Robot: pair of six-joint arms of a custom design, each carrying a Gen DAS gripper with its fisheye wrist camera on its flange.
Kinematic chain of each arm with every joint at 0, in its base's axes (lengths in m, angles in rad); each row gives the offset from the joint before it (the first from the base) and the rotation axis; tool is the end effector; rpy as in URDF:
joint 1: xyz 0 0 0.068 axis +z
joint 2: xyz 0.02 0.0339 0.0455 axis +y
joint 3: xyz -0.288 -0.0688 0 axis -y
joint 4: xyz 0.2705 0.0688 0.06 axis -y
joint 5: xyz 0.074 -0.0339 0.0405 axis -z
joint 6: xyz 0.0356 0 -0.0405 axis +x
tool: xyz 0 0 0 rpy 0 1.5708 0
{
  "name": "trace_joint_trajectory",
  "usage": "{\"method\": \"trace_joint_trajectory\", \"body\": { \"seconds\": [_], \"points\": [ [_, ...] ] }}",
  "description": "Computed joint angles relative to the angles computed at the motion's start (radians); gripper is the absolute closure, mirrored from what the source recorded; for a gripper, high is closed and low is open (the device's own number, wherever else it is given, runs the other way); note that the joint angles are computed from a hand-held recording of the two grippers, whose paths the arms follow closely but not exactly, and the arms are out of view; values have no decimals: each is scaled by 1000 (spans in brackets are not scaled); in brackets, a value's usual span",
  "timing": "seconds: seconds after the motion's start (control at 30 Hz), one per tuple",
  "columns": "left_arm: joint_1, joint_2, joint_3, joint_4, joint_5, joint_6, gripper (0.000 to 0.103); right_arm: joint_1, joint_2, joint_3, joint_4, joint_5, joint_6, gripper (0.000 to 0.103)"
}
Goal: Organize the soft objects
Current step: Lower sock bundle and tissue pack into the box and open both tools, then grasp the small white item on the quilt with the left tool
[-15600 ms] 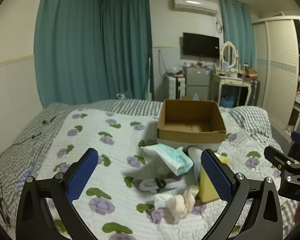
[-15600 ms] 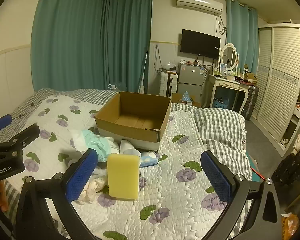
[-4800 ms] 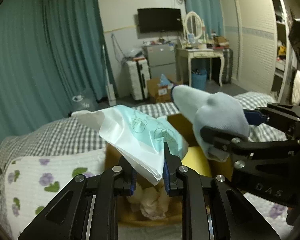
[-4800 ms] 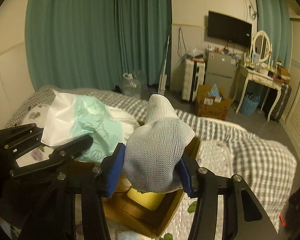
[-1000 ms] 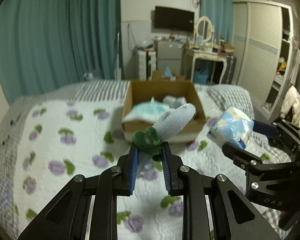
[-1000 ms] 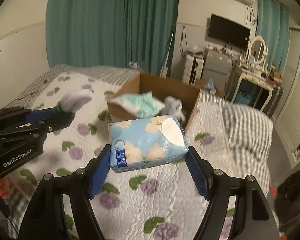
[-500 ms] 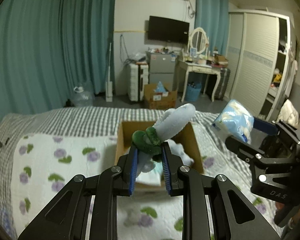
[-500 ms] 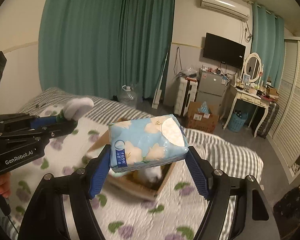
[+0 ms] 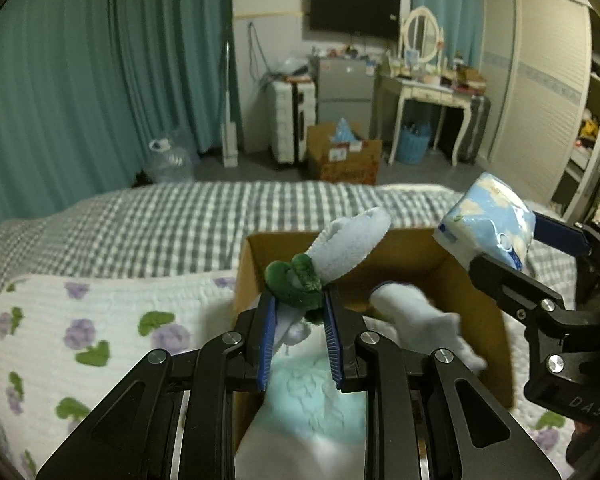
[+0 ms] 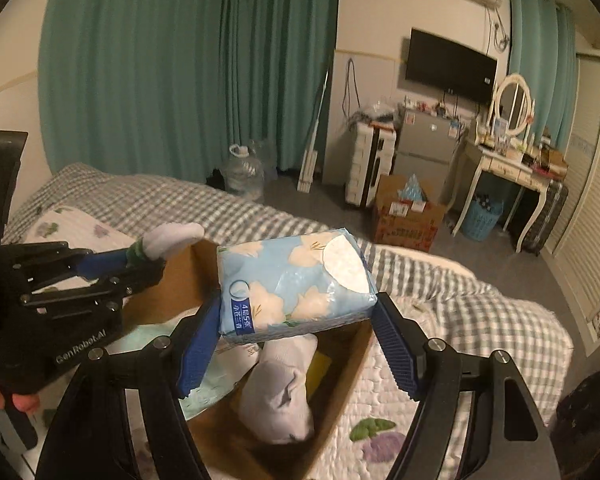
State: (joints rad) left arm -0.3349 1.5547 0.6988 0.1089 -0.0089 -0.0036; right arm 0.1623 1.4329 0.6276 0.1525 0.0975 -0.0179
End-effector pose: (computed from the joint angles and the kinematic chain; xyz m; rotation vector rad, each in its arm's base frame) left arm 0.3008 -0.1044 0.1621 0.3786 2.2922 -0.1608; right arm 0.2947 0.0447 0.1788 -0.1464 2.2153 -0.0289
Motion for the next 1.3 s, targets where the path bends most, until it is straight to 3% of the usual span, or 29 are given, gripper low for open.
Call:
{"method": "trace_joint_trajectory", "body": {
  "seconds": [0.17,0.33,0.4,0.47,0.5,0.57,0.63,0.7,0.8,0.93,1.07,1.23,1.3],
  "points": [
    [-13,111,20,70,-6,7,79,-23,155,29,86,-16,11,30],
    [-33,123,7,97,-5,21,74,-46,177,20,122,-56,22,27],
    [-42,110,10,69,-11,25,72,-51,147,2,129,-64,39,15],
    [-55,70,2,38,-25,26,68,-56,94,-8,101,-57,38,11],
    [-64,26,-10,13,-37,25,65,-51,49,-14,66,-46,34,11],
    [-74,-49,-29,-20,-64,13,38,-46,-35,-27,6,-29,26,11],
    [-77,-172,-62,-59,-79,-8,27,-35,-162,-40,-83,0,22,11],
    [-77,-286,-80,-123,-75,-20,22,-22,-280,-38,-178,21,25,9],
    [-85,-483,-81,-270,-90,-24,19,20,-474,-9,-363,81,33,5],
    [-110,-741,-64,-468,-131,7,0,149,-679,67,-615,229,72,0],
    [-136,-932,-11,-653,-150,13,0,324,-774,184,-857,379,165,0],
    [-143,-1061,68,-839,-139,-17,0,752,-788,316,-1185,712,454,0],
    [-164,-1101,78,-880,-158,-24,0,958,-748,367,-1369,848,680,0]
  ]
}}
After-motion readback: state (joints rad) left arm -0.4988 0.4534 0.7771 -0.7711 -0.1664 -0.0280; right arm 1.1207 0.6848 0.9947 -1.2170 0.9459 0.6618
